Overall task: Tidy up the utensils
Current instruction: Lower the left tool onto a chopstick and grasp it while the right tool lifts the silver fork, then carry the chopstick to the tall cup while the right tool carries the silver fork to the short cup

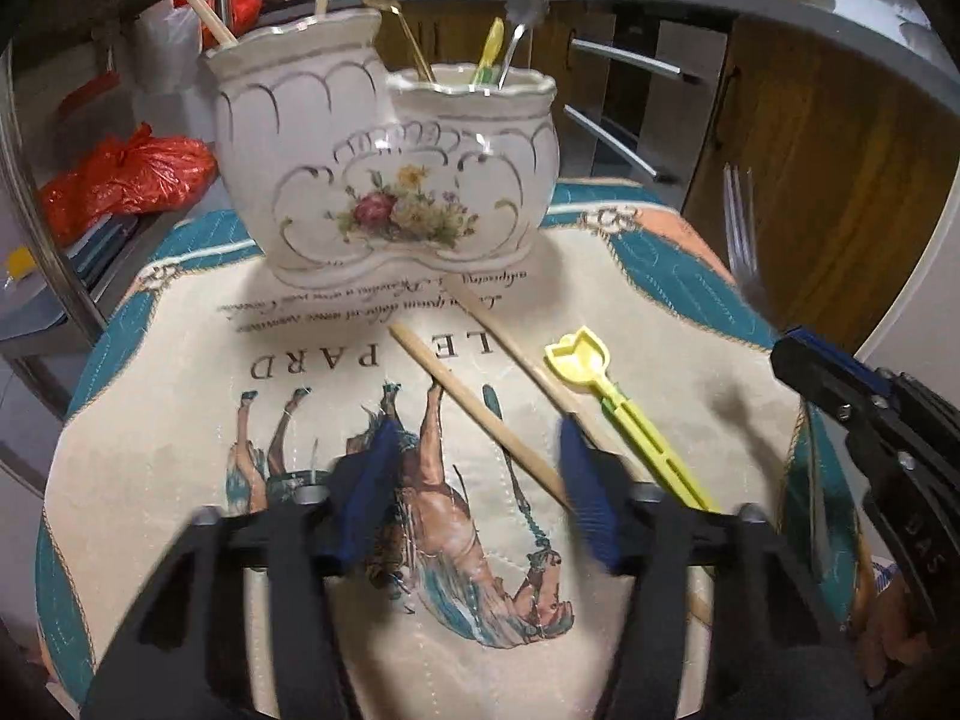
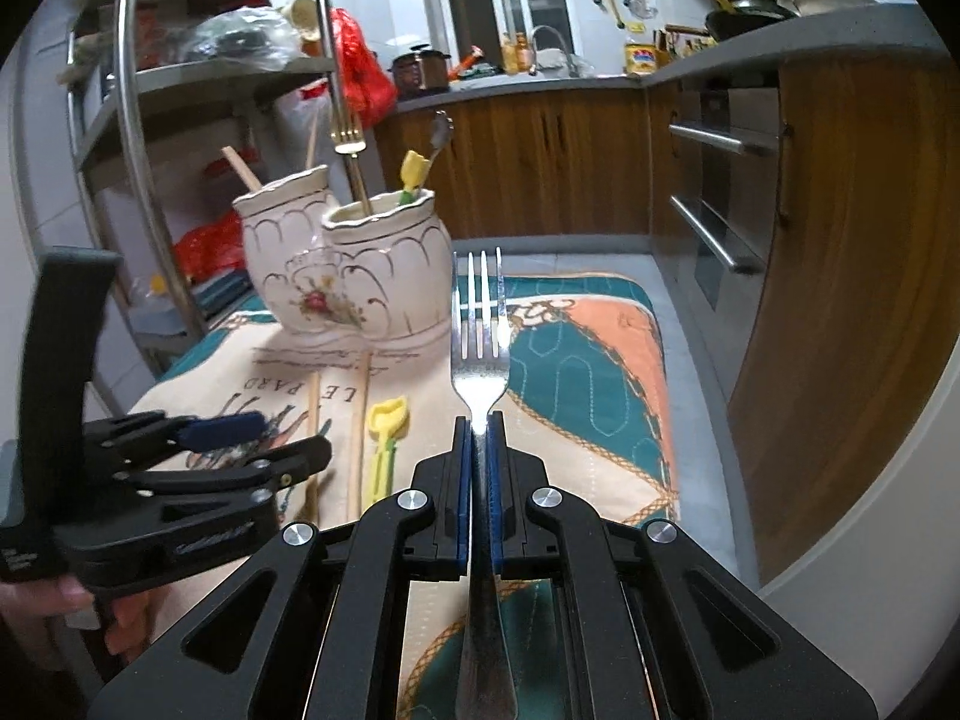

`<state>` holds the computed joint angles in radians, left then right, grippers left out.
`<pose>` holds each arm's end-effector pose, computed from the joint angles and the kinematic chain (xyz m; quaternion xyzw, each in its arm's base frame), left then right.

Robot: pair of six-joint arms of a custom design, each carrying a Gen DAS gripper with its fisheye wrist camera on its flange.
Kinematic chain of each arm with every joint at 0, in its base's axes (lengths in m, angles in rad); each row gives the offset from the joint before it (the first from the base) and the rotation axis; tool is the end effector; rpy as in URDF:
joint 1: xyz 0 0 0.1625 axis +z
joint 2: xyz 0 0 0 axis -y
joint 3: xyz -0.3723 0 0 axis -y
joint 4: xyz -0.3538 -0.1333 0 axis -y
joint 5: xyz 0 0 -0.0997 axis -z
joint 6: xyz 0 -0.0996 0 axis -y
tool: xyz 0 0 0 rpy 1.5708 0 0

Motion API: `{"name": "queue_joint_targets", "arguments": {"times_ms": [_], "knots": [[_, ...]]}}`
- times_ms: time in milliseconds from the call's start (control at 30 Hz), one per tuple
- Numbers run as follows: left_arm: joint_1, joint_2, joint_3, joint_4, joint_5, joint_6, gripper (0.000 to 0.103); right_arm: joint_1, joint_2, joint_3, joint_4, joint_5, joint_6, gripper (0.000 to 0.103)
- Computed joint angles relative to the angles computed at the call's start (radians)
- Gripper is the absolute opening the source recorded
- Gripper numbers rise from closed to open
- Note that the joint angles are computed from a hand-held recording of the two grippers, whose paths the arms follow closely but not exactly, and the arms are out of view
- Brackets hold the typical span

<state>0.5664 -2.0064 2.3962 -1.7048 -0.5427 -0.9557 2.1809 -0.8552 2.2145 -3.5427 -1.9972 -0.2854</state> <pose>-0.0967 -0.3205 0.2906 0.0837 0.8619 -0.3432 0.3639 0.3346 -0.3179 0.0807 0.3459 -0.8676 0.3234 0.1515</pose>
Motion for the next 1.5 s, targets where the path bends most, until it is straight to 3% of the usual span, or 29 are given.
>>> {"name": "queue_joint_targets", "arguments": {"times_ms": [33,100,200,300,467,633,767,867,1000,1133,1367,1500], "knots": [[0.002,0.000,0.000,-0.013,-0.002,0.015,0.038,-0.003,0.000,0.001,-0.004,0.007,-0.003,0.006],[0.021,-0.003,0.000,-0.072,-0.019,0.094,0.015,-0.009,-0.008,0.007,-0.005,0.020,0.002,0.006],[0.062,-0.015,-0.014,-0.150,-0.067,0.189,0.010,-0.013,-0.013,0.012,-0.007,0.030,0.004,0.006],[0.072,-0.034,-0.032,-0.135,-0.080,0.227,0.000,-0.013,-0.014,0.017,-0.017,0.034,-0.002,0.006],[0.078,-0.075,-0.067,-0.045,-0.111,0.241,0.000,-0.013,-0.014,0.019,-0.021,0.035,-0.003,0.006],[0.054,-0.134,-0.065,0.002,-0.116,0.170,0.001,-0.009,-0.012,0.019,-0.026,0.029,-0.012,0.006],[0.028,-0.119,-0.039,-0.015,-0.126,0.162,0.017,-0.005,-0.010,0.014,-0.023,0.023,-0.015,0.006],[0.038,-0.051,-0.035,-0.023,-0.110,0.163,0.017,-0.005,-0.010,0.015,-0.022,0.025,-0.013,0.006],[0.034,-0.047,-0.033,-0.006,-0.092,0.178,0.013,-0.005,-0.008,0.013,-0.022,0.028,-0.011,0.006],[0.052,-0.073,-0.056,0.004,-0.128,0.216,0.007,-0.007,-0.008,0.013,-0.021,0.034,-0.011,0.006],[0.043,-0.131,-0.113,0.176,-0.152,0.230,0.005,-0.010,-0.012,0.019,-0.029,0.050,-0.013,0.006],[0.036,-0.168,-0.073,0.146,-0.135,0.256,0.007,-0.008,-0.008,0.027,-0.062,0.059,-0.029,0.006]]}}
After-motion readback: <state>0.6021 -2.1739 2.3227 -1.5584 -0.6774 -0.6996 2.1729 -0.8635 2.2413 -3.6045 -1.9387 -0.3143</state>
